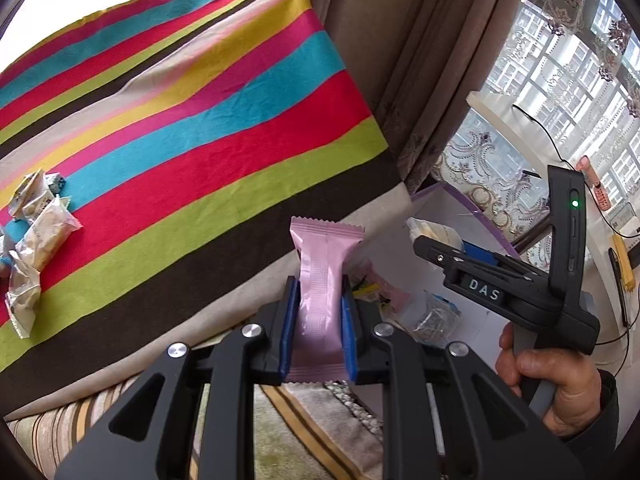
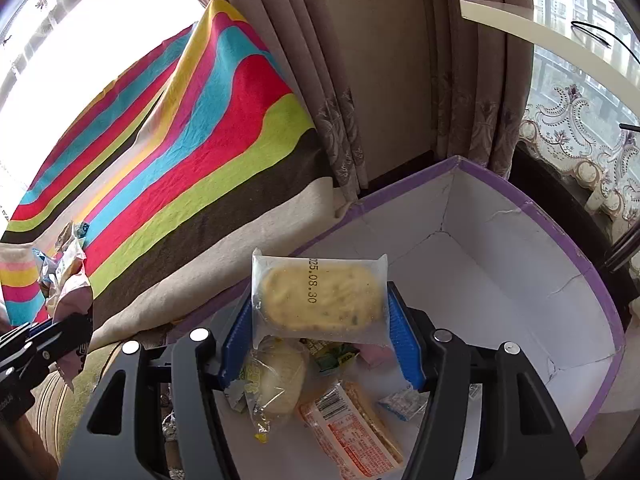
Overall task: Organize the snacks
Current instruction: 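Carry the pink bar and biscuit bag into the white box and open both tools, then move both tools back over the remaining snacks on the table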
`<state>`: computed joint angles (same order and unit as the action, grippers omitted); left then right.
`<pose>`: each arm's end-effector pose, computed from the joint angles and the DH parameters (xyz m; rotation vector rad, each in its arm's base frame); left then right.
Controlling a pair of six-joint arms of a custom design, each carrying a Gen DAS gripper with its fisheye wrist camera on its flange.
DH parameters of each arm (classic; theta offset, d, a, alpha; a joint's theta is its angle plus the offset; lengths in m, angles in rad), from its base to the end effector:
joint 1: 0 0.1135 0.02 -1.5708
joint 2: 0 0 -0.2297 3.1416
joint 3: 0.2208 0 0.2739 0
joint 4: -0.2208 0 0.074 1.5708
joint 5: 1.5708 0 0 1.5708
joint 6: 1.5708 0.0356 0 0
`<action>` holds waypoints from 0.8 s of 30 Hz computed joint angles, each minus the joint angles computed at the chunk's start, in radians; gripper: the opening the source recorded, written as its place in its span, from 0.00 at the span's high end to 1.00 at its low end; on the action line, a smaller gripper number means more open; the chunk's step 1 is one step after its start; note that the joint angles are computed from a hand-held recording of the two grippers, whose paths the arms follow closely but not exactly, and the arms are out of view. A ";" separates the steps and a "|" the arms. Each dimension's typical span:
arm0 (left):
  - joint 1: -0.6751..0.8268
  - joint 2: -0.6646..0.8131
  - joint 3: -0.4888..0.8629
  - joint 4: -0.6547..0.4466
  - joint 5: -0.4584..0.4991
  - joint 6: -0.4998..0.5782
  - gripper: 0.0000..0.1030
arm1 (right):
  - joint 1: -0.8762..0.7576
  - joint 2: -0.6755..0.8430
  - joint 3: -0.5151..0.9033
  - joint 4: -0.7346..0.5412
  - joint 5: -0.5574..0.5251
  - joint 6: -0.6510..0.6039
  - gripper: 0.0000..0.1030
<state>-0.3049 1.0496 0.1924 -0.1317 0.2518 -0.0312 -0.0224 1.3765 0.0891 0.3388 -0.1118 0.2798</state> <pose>0.1743 -0.0642 0.0593 0.4478 2.5363 -0.4501 0.1718 0.0001 0.0102 0.3356 2.5058 0.2446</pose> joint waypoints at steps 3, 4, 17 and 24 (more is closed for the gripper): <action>-0.039 0.016 0.004 0.012 0.039 -0.005 0.70 | -0.028 -0.015 -0.008 -0.008 0.001 -0.012 0.38; -0.048 0.020 0.005 0.014 0.050 -0.003 0.60 | -0.032 -0.017 -0.009 -0.008 0.006 -0.013 0.33; -0.055 0.012 0.000 0.030 0.055 -0.012 0.32 | -0.006 -0.116 -0.040 -0.047 0.007 0.016 0.23; -0.010 -0.080 -0.034 0.004 0.057 -0.004 0.32 | 0.079 -0.183 -0.046 -0.081 0.015 0.050 0.23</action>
<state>-0.3151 0.9692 0.1580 -0.1273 0.3085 -0.0353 0.0567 1.1932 0.0429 0.2576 -0.0964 0.3295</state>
